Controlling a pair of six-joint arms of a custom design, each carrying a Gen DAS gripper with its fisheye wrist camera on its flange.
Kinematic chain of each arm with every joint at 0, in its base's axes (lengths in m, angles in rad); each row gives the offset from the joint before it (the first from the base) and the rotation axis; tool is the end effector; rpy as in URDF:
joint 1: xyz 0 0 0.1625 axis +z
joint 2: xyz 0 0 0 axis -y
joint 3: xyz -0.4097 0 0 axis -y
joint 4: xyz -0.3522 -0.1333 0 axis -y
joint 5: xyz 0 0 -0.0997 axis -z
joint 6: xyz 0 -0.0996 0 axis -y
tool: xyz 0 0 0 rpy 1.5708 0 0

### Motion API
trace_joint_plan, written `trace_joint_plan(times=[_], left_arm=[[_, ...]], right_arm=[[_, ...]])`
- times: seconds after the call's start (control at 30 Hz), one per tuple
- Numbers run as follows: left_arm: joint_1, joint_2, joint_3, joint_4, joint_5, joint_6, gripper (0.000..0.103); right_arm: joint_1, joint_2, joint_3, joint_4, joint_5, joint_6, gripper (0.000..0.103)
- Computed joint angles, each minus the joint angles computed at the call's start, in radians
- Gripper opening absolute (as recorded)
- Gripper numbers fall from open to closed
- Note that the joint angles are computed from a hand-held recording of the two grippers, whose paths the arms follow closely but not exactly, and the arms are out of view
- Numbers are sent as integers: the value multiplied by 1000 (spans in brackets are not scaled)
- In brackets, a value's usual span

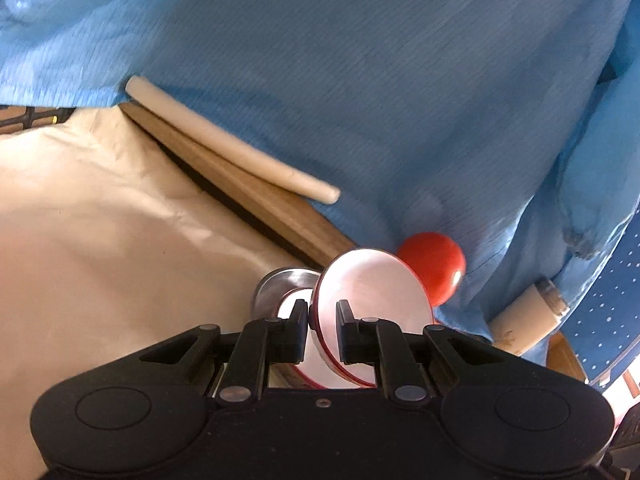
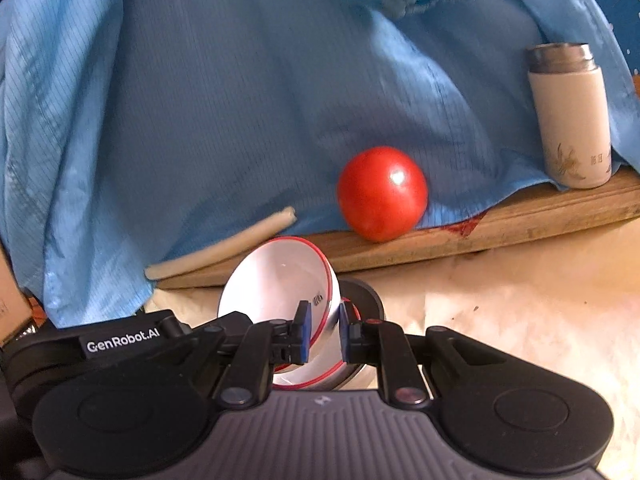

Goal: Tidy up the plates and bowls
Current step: 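Carry the second enamel bowl with both grippers into the stacked bowls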

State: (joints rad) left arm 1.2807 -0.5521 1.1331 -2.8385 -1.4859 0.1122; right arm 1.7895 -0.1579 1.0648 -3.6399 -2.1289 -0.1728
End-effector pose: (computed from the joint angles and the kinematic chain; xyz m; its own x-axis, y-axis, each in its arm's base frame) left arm -0.0882 -0.7911 0.1705 -0.9393 0.3150 -0.1361 0.3284 0.7102 -0.6227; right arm 0.2389 -0.7037 0.0075 -0.9048 0.2194 0.3651 -0.2454 0.4320 -0.8678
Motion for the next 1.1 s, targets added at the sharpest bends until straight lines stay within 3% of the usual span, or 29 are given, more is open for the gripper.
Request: trace_joint_plan(times=[1.1], left_arm=[[-1,26,-64,92,38,51,14]], right_arm=[[-2,32,-68,79,-63,-24,18]])
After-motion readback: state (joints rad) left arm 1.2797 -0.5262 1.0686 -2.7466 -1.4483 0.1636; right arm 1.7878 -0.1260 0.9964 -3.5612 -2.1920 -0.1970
